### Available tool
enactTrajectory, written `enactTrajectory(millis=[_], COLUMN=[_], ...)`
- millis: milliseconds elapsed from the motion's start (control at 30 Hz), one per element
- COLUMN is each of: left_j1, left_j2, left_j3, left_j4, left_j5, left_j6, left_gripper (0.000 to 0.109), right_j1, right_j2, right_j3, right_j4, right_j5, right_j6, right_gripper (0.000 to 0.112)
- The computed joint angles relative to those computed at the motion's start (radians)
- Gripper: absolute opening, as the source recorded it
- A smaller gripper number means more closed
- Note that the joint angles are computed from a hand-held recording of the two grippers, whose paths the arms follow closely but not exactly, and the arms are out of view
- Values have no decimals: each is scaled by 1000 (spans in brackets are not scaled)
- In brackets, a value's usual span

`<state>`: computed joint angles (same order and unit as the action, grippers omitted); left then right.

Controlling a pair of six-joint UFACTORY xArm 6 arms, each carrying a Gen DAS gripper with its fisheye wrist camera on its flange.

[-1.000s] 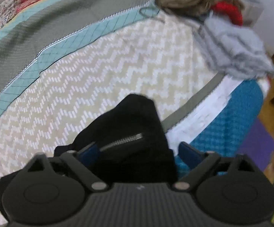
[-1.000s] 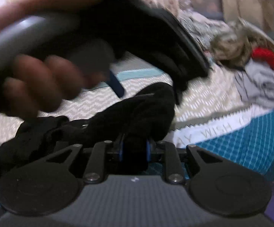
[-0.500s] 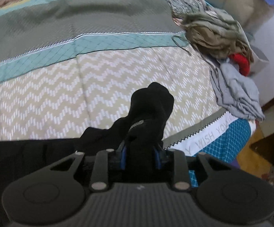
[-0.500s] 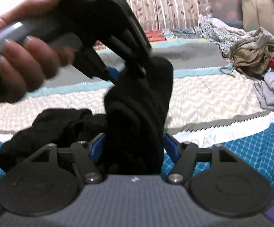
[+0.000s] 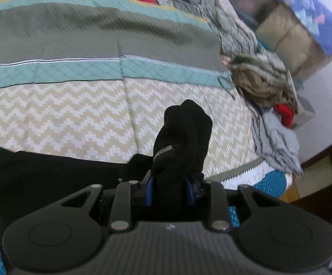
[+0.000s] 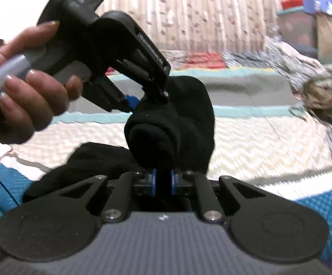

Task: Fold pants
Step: 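Fold the held pants end over onto the bundle with the left gripper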

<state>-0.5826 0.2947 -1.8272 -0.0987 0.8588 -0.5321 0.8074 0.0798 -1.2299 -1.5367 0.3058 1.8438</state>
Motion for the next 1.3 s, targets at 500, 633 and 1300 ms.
enactTrajectory(millis=[500, 633, 1300], left_j1=[92, 111, 211], left_j2=[-239, -274, -410], left_j3=[363, 419, 628], left_j4=[-46, -59, -125], left_j5=[-164, -182, -228], left_j6=[-34, -32, -16], left_gripper=[25, 25, 26], right_j1=[41, 53, 111], right_j2=[109, 134, 264], right_j3=[-143, -169, -275], right_j4=[235, 299, 935], right_j5=[-90, -99, -173], right_j6=[-348, -431, -1052], right_gripper=[13, 13, 13])
